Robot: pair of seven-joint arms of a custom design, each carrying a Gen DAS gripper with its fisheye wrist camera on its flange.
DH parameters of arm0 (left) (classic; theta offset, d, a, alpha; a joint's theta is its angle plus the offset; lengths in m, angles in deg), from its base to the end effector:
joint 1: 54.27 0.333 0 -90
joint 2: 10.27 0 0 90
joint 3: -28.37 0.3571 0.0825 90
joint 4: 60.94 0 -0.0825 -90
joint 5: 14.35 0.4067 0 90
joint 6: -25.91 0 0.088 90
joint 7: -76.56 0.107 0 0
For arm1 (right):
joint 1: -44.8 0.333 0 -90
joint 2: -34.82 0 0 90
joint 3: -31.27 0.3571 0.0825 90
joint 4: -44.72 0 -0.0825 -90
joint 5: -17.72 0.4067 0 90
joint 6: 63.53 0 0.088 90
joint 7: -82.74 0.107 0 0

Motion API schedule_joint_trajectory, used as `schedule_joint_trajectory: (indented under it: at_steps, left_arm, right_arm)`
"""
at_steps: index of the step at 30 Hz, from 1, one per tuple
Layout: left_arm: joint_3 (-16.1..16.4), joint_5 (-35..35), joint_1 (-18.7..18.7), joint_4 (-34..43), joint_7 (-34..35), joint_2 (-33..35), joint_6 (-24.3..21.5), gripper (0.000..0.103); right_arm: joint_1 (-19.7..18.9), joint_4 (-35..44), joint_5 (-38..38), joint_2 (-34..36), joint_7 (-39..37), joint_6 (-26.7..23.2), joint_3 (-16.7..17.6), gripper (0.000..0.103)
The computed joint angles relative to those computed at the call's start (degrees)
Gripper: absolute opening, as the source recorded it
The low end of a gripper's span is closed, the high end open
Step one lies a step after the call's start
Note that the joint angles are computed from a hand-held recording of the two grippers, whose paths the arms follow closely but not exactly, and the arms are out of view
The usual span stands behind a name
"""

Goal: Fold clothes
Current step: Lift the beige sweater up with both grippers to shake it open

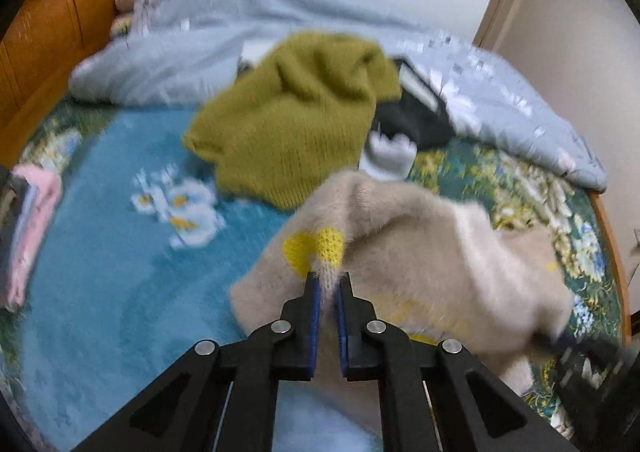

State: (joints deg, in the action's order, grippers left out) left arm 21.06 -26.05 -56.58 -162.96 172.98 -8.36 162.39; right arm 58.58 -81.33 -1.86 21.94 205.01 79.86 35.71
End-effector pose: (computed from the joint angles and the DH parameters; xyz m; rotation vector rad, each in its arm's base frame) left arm 0.6315 -0.1078 0.6269 -1.7930 2.1299 -0.7702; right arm 0.5085 0.1729 0.5664 -1.8773 1.9184 -0.6172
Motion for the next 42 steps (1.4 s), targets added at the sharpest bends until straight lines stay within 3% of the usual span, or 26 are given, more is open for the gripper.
schedule_joint_trajectory:
  at_steps: [7,13,20,23,27,34,42]
  left_arm:
    - [1.33,-5.13,1.33,-2.14,4.13,-6.9,6.33,0.008]
    - [4.67,-16.26,0.47,-7.33,13.08,-16.31,11.65,0.007]
    - [8.17,-22.18,-2.41,-13.12,23.48,-27.48,12.33,0.007]
    - [10.6,-25.32,-5.23,-14.88,27.44,-32.15,9.18,0.007]
    - [10.84,-24.91,-6.03,-15.49,29.55,-37.13,4.17,0.007]
    - [9.22,-22.37,-4.83,-13.91,25.31,-39.08,-0.28,0.007]
    - [7.86,-18.56,-2.14,-14.62,20.18,-36.99,-2.06,0.007]
  right_arm:
    - [-3.98,11.41,-20.42,0.92,13.86,-0.72,3.31,0.011]
    - [-5.06,14.27,-28.94,-5.2,20.35,-3.8,5.22,0.011]
    - [-5.05,11.58,-28.23,-15.86,17.06,-7.48,7.69,0.011]
    - [-5.77,9.49,-26.3,-20.73,16.56,-7.79,8.05,0.011]
    - [-7.85,10.27,-25.1,-24.64,14.74,-9.4,9.35,0.011]
    - [-11.04,12.34,-24.89,-23.88,11.93,-8.14,10.38,0.011]
    - [-8.03,11.51,-17.88,-17.99,9.39,-6.95,7.24,0.011]
